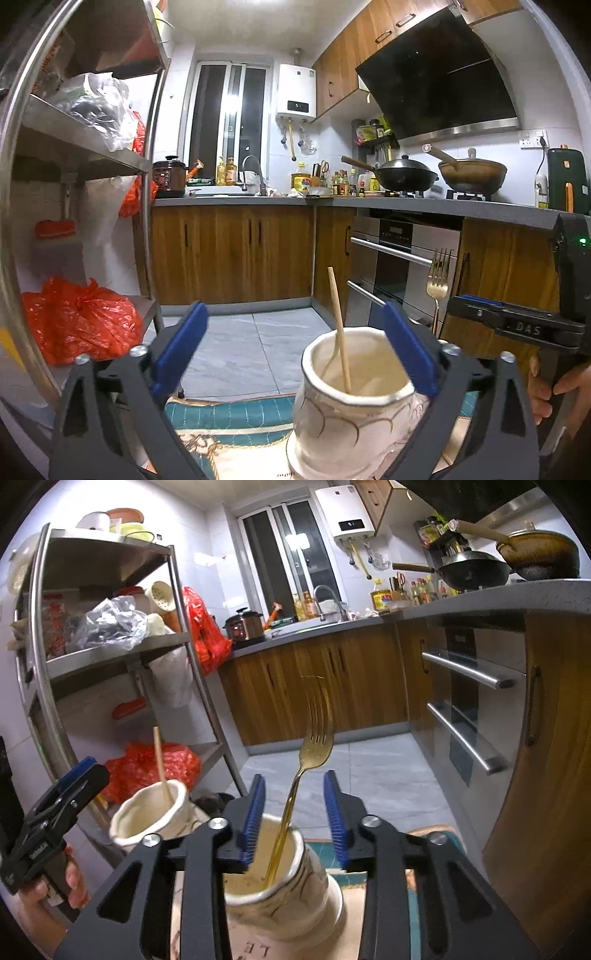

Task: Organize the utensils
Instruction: 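Lower and release the fork with the right tool while the left tool releases the chopstick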

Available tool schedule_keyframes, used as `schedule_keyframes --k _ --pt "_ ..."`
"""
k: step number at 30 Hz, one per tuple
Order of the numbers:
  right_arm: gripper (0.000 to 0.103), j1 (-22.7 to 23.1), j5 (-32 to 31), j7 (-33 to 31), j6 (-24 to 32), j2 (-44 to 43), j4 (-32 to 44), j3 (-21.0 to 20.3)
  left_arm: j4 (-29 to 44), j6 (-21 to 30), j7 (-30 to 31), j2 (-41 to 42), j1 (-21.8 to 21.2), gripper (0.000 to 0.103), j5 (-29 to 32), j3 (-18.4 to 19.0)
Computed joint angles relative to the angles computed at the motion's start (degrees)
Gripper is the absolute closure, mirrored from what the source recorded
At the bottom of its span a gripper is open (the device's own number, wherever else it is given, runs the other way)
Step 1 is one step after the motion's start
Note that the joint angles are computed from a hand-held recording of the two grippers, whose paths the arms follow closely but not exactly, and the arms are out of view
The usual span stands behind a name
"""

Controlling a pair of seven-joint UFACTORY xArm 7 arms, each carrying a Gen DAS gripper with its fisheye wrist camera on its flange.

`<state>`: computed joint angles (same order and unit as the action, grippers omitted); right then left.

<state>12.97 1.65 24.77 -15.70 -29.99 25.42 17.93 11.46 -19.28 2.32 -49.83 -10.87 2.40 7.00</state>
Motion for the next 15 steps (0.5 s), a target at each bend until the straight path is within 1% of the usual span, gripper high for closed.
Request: schedule_keyframes --k 1,3,4,5,7,9,10,12,13,15 --pt "0.055 0.68 -0.11 0.02 0.86 -1.47 -0.78 -0.32 -0.34 1.19 -0.11 -1.27 0.05 0.005 -0.02 -0.01" --pt "0.033 1.92 -0.34 0.31 2.00 -4.20 -2.32 -0.74 -0.86 5.17 -0.36 -4.22 0.68 0.005 -0.43 -0.65" --pt "0.025 2.28 -0.37 0.62 2.85 -6.16 -3.40 -0.47 -1.13 7.01 -0.34 -5.54 1.04 0.005 -0.66 -0.89" --pt "0.022 2.20 -0.37 1.04 3.69 -7.91 -4.21 0.05 -1.54 9.58 -0.31 -7.46 1.31 0.005 -0.92 -1.14" --pt "0.009 1.67 -0.32 2.40 5.79 -11.97 -6.01 1.71 -2.72 13.29 0.06 -11.10 1.55 0.005 -1.49 -1.20" --pt "0.006 2.23 -0.67 3.70 7.74 -15.73 -7.71 2.03 -4.10 17.55 0.44 -15.53 1.73 0.005 -2.18 -1.33" --pt "0.005 2.26 -0.96 4.29 8.66 -16.98 -8.09 2.17 -4.48 18.62 0.36 -16.61 1.87 0.005 -2.61 -1.81" --pt "0.005 1.35 -1.48 6.31 12.79 -21.65 -9.42 4.15 -5.95 22.41 0.28 -21.29 2.55 0.005 -3.33 -2.50" --pt "0.005 1.43 -2.05 7.05 14.90 -23.63 -9.93 4.57 -6.33 23.47 0.10 -22.60 2.80 0.005 -3.69 -2.94" --pt "0.005 2.94 -3.18 7.99 17.03 -26.59 -11.25 4.08 -7.72 26.47 -0.51 -27.04 3.47 0.005 -4.38 -3.74"
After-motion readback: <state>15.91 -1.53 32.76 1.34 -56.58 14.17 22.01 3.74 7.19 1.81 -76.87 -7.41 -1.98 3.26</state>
